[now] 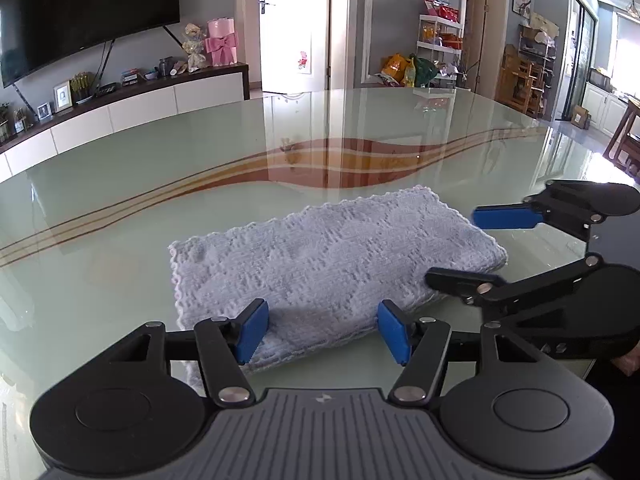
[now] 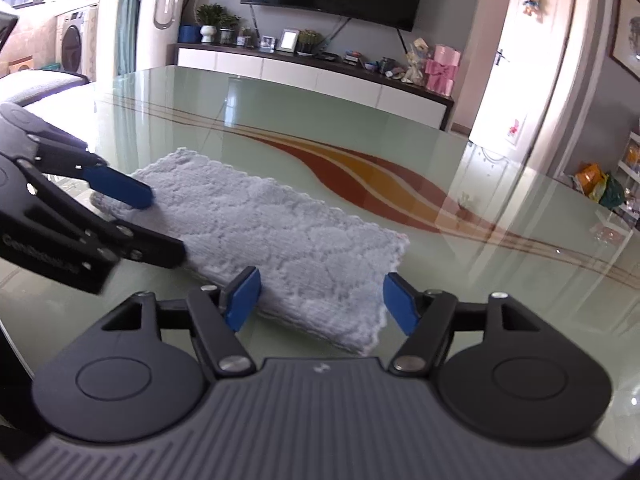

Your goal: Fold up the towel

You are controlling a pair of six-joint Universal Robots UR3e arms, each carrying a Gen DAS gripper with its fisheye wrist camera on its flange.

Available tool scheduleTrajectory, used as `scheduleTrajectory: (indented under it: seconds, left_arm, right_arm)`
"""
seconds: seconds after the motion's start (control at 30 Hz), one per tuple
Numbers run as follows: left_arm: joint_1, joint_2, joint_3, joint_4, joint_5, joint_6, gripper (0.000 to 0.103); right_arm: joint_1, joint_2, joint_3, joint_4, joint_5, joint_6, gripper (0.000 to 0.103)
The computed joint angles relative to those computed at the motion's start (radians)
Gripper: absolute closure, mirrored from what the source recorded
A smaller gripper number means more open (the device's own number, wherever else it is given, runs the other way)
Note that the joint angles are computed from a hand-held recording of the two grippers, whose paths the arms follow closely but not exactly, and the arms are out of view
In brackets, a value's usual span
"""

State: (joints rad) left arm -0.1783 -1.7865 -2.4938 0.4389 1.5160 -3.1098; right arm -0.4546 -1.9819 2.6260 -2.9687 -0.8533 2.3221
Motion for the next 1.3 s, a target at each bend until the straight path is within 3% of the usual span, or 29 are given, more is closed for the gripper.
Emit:
scheduleTrajectory:
  seconds: [0.2, 0.43, 0.53, 0.87, 1.3]
  left_arm:
    - [0.084, 0.073, -0.077, -0.009, -0.047, 0.018, 0.038]
    - [0.126, 0.203, -0.128, -0.092, -0.034, 0.003, 0.038]
    - [0.115, 0.227, -0.113, -0.107, -0.038, -0.004, 0.038]
    - [-0.059, -0.019, 0.13, -0.099, 0.011, -0.059, 0.038]
    - [0.004, 0.023, -0.018, -0.016, 0.022, -0.004, 0.035]
  right_arm:
    - [-0.091, -0.049, -0.004, 0.099, 0.021, -0.019, 0.031]
    - [-0.185, -0.147, -0.009, 0.229, 0.063, -0.041, 0.031]
    - [-0.151, -0.123, -0.019, 0.182, 0.079, -0.009, 0.031]
    - [0.068, 0.071, -0.018, -0.102, -0.047, 0.058, 0.031]
    - [-0.081, 0.011, -0.014, 0.015, -0.015, 0.038, 0.028]
